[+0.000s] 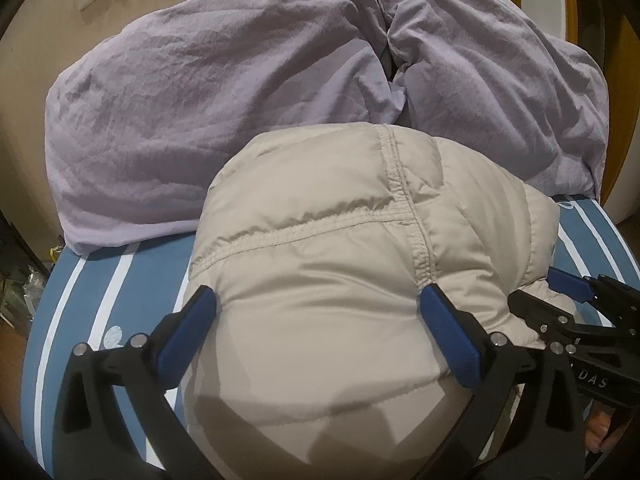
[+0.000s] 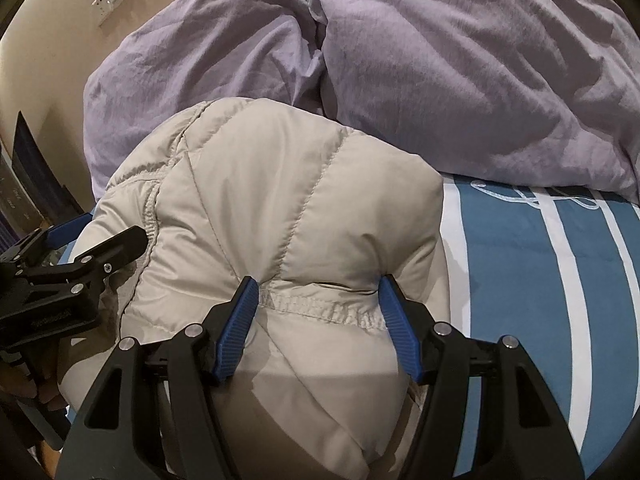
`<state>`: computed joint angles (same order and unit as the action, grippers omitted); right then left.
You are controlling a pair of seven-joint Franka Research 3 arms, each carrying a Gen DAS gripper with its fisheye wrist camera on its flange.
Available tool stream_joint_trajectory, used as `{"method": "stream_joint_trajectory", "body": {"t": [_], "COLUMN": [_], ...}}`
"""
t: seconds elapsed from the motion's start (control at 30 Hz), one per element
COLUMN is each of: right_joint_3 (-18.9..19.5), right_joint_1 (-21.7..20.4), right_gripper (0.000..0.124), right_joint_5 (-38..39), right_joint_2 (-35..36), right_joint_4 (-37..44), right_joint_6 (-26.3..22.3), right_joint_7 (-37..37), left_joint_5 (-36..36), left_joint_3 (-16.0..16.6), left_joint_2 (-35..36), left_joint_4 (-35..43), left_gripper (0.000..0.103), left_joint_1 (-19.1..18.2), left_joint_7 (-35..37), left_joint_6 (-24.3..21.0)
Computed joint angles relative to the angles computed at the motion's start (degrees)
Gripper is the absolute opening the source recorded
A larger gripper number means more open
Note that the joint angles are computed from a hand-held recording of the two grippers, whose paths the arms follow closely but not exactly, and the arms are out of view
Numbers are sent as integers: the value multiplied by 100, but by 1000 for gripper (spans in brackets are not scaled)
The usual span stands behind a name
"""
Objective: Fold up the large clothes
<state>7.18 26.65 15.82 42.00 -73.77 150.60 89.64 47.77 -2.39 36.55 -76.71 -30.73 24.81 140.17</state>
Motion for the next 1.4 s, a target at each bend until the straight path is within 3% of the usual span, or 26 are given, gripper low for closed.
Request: {"method": "stream_joint_trajectory", "body": {"t": [0.1,0.17,0.43,0.63,0.93,1.4], "right_joint_3": [-199,-324,-456,-333,61,195], "right_joint_1": [131,207,366,407,218,274], "right_gripper": [73,85,100,102,102,102], "right_joint_5": [-164,-300,-792,-1078,-577,-499], "right_joint_2": [-172,-369,-1268,-1889,-2765,-3462], "right_joint_4": [-80,-291,-1286,-1906,-2800,-3648], "right_joint_6": [-159,-157,-228,-402,-583,-455], "right_joint_7": [304,574,1335,1594,1294,1549], "left_joint_5": [-38,-36,405,496,10,-397], "left_joint_3": [-22,-82,-330,-651,-1127,-1442], "left_joint_2": [-219,-409,-1496,-2287,-3202,-3580], "left_joint_4": [-245,-485,-1935,-2967,-4078,-4641], "left_gripper": [101,101,101,101,101,101], "left_joint_1": [7,46,196,423,734,830], "left_joint_7": [-197,-213,-644,-1070,-1246,-1509], "left_joint_6": [34,124,629,893,1236,1511]}}
